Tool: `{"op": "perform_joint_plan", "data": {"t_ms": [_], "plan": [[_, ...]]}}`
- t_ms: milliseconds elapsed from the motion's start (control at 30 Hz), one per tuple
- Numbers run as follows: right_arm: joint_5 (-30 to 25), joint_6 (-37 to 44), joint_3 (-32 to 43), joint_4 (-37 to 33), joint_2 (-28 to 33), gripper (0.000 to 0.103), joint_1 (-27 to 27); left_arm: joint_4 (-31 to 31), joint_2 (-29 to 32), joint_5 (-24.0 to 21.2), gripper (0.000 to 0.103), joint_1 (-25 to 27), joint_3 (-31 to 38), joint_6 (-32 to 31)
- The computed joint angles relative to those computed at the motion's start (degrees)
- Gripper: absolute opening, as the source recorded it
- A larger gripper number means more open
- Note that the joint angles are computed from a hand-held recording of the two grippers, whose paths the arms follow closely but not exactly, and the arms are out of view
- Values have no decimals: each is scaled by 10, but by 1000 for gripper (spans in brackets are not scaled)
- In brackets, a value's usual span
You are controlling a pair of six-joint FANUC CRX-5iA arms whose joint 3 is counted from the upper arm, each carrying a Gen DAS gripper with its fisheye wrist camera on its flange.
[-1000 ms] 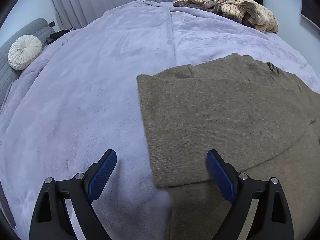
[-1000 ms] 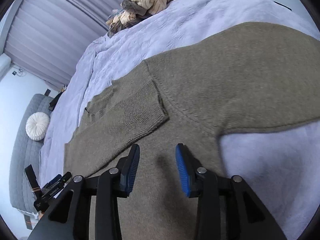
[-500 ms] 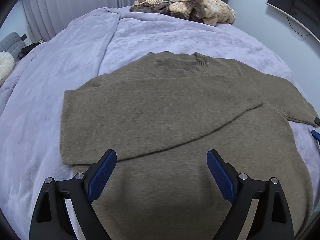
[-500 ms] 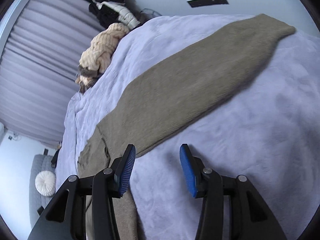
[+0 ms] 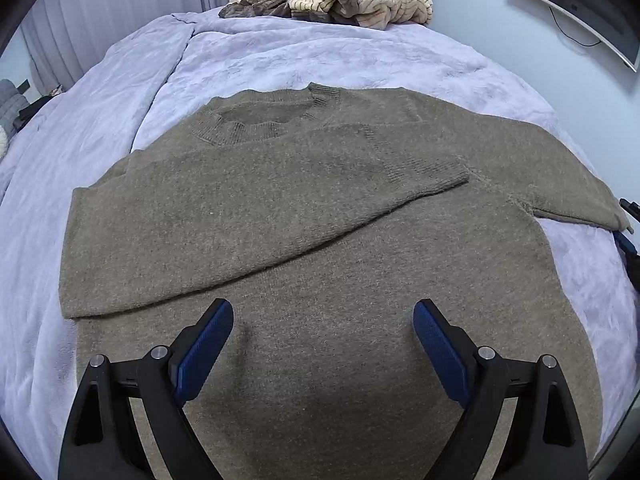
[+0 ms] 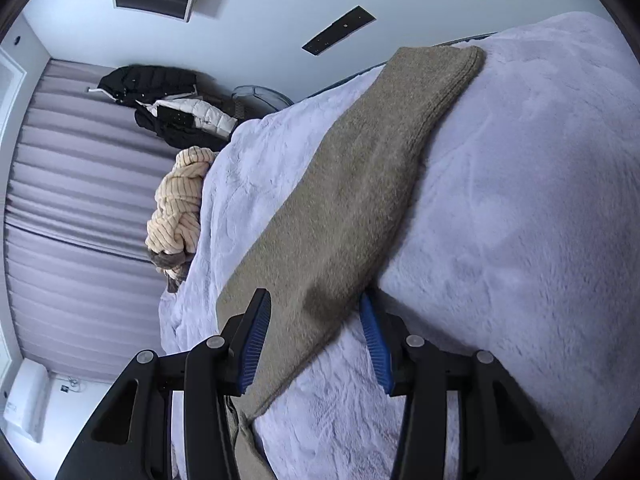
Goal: Fold small clothes
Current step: 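Grasp the other sleeve cuff with the right gripper and fold it across the body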
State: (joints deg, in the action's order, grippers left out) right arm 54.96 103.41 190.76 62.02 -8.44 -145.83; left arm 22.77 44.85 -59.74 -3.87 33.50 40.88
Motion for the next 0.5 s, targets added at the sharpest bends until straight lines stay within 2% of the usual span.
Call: {"op": "perform_joint_plan", "data": {"t_ms": [167,233,267,367,433,500], "plan": [[-2,-66,13,52,0,51,-1,1,7,-8,92,-6,12,23],[-5,-78,16,68,0,31,-1,0,7,-5,92,-7,13,28],[-16,-62,15,67,2,7,-9,1,7,-4,92,-7,13,29],[-41,1,2,74,4,6,-22,3,10,-1,92,-4,16,31],[-50,59,-18,78,1,6,-26,4,12,3,92,-1,19,34],[-81,135,-45,85,-4,6,-36,11,13,10,92,4,18,34]]}}
